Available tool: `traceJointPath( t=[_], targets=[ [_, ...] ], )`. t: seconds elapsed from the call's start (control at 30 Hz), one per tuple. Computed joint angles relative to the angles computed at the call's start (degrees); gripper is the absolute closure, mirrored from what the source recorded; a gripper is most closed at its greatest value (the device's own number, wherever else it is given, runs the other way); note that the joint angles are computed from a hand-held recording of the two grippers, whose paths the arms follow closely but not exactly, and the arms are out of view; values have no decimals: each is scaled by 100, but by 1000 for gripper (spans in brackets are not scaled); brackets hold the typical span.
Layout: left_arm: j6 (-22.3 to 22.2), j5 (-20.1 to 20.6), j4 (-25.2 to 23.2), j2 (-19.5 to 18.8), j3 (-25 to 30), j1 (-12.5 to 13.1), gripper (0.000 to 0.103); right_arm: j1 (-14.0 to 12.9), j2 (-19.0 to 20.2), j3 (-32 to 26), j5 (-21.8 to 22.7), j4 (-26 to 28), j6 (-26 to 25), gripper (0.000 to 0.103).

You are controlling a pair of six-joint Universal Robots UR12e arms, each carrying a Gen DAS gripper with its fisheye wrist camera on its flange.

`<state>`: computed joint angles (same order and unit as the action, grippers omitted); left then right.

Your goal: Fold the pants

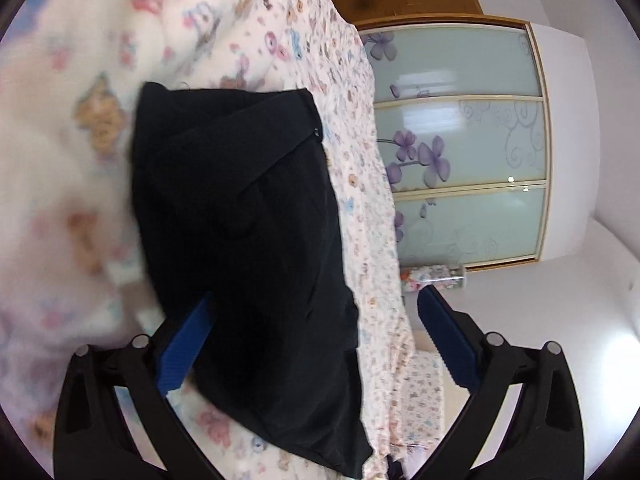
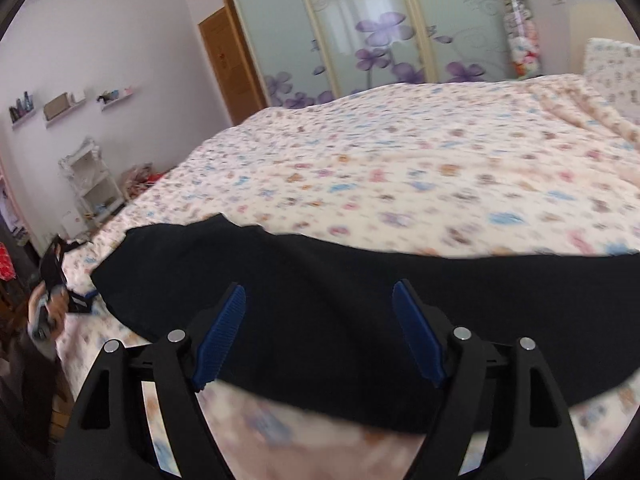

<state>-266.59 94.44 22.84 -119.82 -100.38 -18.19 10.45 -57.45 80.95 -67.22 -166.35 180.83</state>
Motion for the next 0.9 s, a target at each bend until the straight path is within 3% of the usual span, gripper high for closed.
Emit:
traceJointPath(
  t=[0.07,0.17,0.23,0.3,0.47,0.5,0.57,0.63,0.7,0.8,0.87,0.9],
  targets=[
    [-5,66,218,-73,46,-6,11,-47,-137,242,-162,-93,-51,21],
    [-67,320,108,-73,46,-5,31,-139,-245,487,-176,-118,65,21],
    [-190,452,-31,-35,-8,16,69,-190,-268,592,-118,-154,182,21],
    [-167,655,-605,77,-26,9,93,-213,-274,655,-16,-155,257,21],
    [889,1259,-2009,303,266,-112,97,-208,-361,904,-3,-338,210,21],
    [1322,1608,-2501,335,432,-203,97,-215,-377,944,-20,-356,226,21],
    [1601,2032,-3472,360,679,-302,97,-253,-412,1020,-38,-394,318,21],
    [1366,2089,-4169,331,782,-315,96,-298,-438,1085,-62,-474,412,21],
    [1105,1930,-4442,283,755,-280,92,-350,-471,1165,-148,-602,608,21],
    [1261,2388,-4533,243,813,-425,86,-453,-525,1245,-356,-725,1059,19],
    [1009,2744,-4771,334,803,-546,76,-563,-554,1250,-454,-778,1523,13],
    [875,3045,-4883,362,806,-629,65,-631,-538,1217,-412,-843,1793,13]
  ],
)
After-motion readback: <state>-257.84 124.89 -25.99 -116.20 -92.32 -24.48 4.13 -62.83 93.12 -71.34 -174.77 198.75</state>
